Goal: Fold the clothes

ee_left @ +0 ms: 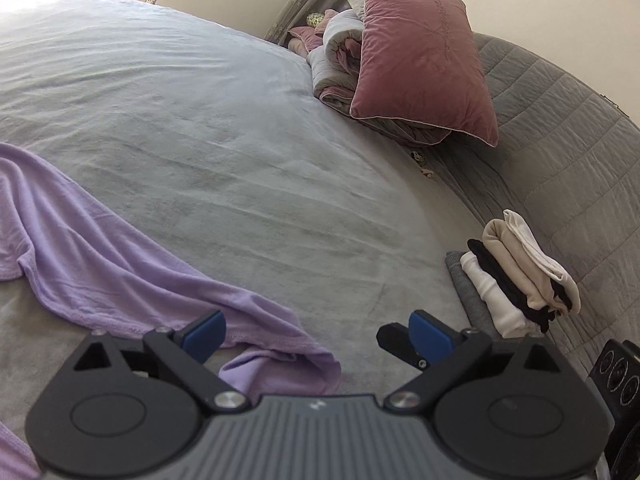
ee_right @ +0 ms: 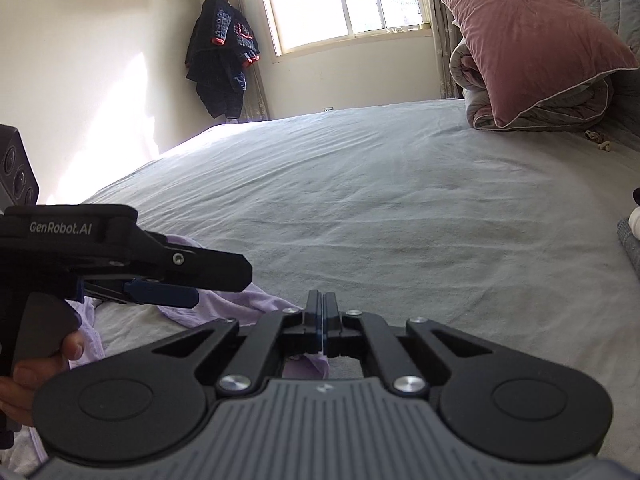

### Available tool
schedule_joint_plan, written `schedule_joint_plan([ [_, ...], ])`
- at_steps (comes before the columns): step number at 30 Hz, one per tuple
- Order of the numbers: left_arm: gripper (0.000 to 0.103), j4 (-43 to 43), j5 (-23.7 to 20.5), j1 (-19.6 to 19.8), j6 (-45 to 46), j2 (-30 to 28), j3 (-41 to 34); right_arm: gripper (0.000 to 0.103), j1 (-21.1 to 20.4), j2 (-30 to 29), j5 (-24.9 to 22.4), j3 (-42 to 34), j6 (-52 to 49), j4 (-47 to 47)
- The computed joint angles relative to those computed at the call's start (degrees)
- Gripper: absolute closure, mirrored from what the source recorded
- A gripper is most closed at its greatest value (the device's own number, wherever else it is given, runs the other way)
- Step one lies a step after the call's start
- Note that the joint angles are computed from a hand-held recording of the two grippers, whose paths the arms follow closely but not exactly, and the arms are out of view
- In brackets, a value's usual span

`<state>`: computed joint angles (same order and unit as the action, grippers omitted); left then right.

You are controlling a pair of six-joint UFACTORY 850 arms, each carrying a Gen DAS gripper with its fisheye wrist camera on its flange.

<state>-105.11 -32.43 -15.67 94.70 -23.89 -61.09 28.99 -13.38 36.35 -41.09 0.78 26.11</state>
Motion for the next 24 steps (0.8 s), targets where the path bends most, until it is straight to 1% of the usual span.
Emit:
schedule_joint_plan([
  [3, 0.01, -1.0, 1.3, 0.6, -0.3, 0.3, 0.7, 0.103, 0.2, -0.9, -1.9, -0.7, 4.0, -6.3],
  [7, 0.012, -2.1, 4.0, 1.6, -0.4, 0.4, 1.7, 0.103, 0.3, -3.2, -6.1, -2.6, 13.0, -17.1],
  [9, 0.018, -1.5, 5.6, 2.2, -1.5, 0.2, 1.9, 0.103, 0.4, -4.3, -8.1, -3.6, 17.2, -22.1],
  [10, 0.019, -1.3, 6.2, 2.4, -1.9, 0.0, 1.9, 0.103, 0.4, -4.9, -9.2, -4.1, 19.4, -24.6],
  [11, 0.022, -1.1, 6.7, 2.6, -2.1, -0.2, 1.9, 0.103, 0.4, -5.5, -10.7, -4.6, 21.9, -27.3],
  [12, 0.028, -0.4, 7.0, 2.9, -2.8, -0.5, 1.8, 0.101, 0.4, -6.2, -12.1, -5.2, 24.8, -30.4],
  [13, 0.031, 0.6, 7.1, 3.2, -3.8, -0.9, 1.5, 0.095, 0.2, -6.5, -12.3, -5.1, 26.7, -32.7],
  [14, 0.033, 1.8, 7.1, 3.4, -5.0, -1.3, 1.3, 0.092, 0.1, -6.7, -12.1, -4.9, 28.4, -34.8],
  [17, 0.033, 3.1, 6.3, 3.9, -6.7, -1.9, 0.9, 0.084, -1.6, -4.7, -10.6, -3.1, 33.7, -38.9],
  [18, 0.033, 3.3, 5.9, 3.9, -6.6, -2.0, 0.8, 0.07, -2.4, -3.9, -9.8, -2.3, 35.5, -39.8],
  [19, 0.033, 3.6, 5.6, 3.9, -6.5, -2.1, 0.7, 0.052, -3.0, -3.0, -9.1, -1.4, 36.5, -39.8],
  [20, 0.033, 3.9, 5.4, 3.8, -6.5, -2.1, 0.6, 0.049, -3.5, -2.1, -8.3, -0.4, 35.1, -37.3],
  [22, 0.033, 4.4, 4.4, 3.5, -6.6, -2.3, 0.4, 0.049, -3.9, -1.1, -8.4, 0.5, 31.0, -31.1],
  [24, 0.034, 4.7, 3.2, 3.4, -6.9, -2.4, 0.1, 0.049, -3.8, -1.2, -7.4, 1.0, 26.6, -23.6],
])
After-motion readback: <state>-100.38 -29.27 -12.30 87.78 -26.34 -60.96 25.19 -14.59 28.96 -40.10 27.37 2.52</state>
